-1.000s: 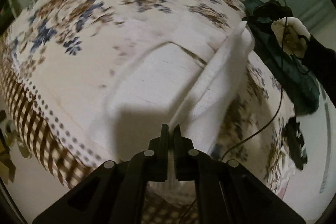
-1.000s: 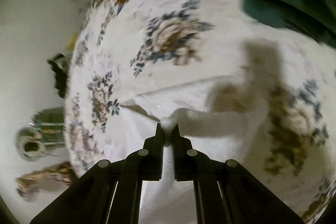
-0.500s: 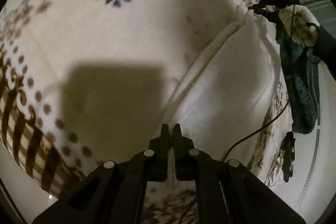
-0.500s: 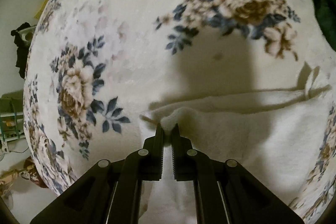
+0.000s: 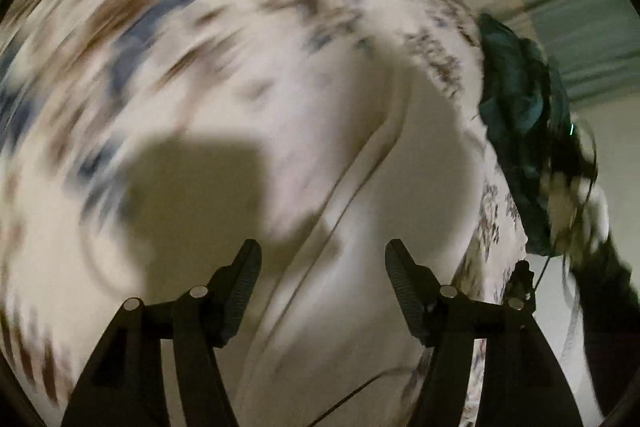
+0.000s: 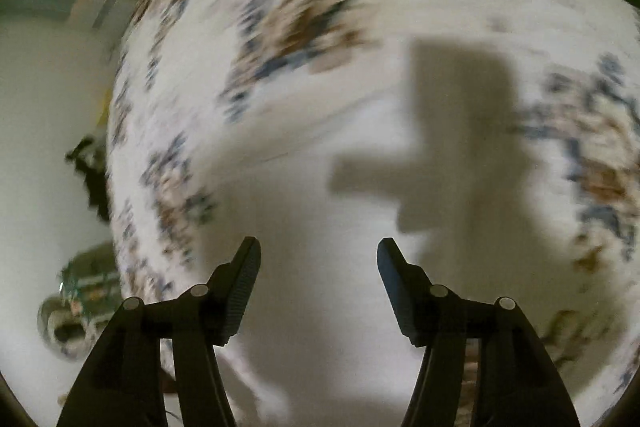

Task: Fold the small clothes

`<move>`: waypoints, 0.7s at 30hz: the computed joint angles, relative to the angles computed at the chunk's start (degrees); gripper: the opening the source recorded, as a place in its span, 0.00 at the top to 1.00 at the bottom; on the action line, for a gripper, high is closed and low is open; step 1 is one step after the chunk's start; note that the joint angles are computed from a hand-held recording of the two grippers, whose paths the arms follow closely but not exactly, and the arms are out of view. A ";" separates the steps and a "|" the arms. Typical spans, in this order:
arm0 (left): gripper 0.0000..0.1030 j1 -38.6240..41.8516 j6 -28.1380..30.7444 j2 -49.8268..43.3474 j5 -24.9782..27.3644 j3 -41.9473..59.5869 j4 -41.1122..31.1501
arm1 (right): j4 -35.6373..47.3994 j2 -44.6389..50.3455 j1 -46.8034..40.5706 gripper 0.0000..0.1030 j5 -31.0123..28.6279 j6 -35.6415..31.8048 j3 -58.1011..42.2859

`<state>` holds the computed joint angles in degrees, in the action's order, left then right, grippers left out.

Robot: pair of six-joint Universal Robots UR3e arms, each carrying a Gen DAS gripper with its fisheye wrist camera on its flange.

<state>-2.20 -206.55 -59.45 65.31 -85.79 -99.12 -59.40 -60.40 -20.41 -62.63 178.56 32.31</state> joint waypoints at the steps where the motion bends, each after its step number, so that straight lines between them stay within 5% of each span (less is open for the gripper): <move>1: 0.40 -2.64 -0.81 -6.00 0.21 0.36 8.15 | -2.63 -2.30 -2.53 0.39 1.11 0.04 6.00; 6: 0.40 -8.10 -2.93 -36.00 -2.63 17.47 24.24 | -12.36 -4.54 -8.65 0.39 7.10 0.15 20.89; 11: 0.42 -11.58 -1.30 -62.87 -3.41 47.03 17.07 | -18.33 -2.34 -7.62 0.39 9.84 1.06 25.77; 12: 0.49 -12.18 0.36 -66.81 -2.84 52.94 14.05 | -19.21 -1.88 -7.19 0.39 9.42 1.43 26.07; 13: 0.92 -13.03 1.84 -70.06 -1.84 58.53 11.97 | -20.05 -1.72 -6.89 0.39 9.36 1.53 26.69; 14: 0.94 -13.66 3.36 -72.95 -0.94 64.49 8.90 | -20.71 -1.84 -6.56 0.40 9.20 1.66 27.26; 16: 0.95 -14.63 5.19 -74.52 2.04 70.91 6.05 | -23.75 -3.04 -5.52 0.62 7.13 3.50 28.37; 17: 0.95 -14.60 5.20 -73.77 2.50 70.53 6.71 | -24.75 -3.44 -5.00 0.90 5.65 4.06 28.21; 21: 0.95 -11.61 7.54 -77.19 1.27 78.59 1.54 | -24.93 -1.93 -3.16 0.90 3.49 5.00 24.98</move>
<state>-13.81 -199.01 -136.64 66.58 -7.20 -97.58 -84.33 -62.33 -23.57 -59.14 183.56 57.28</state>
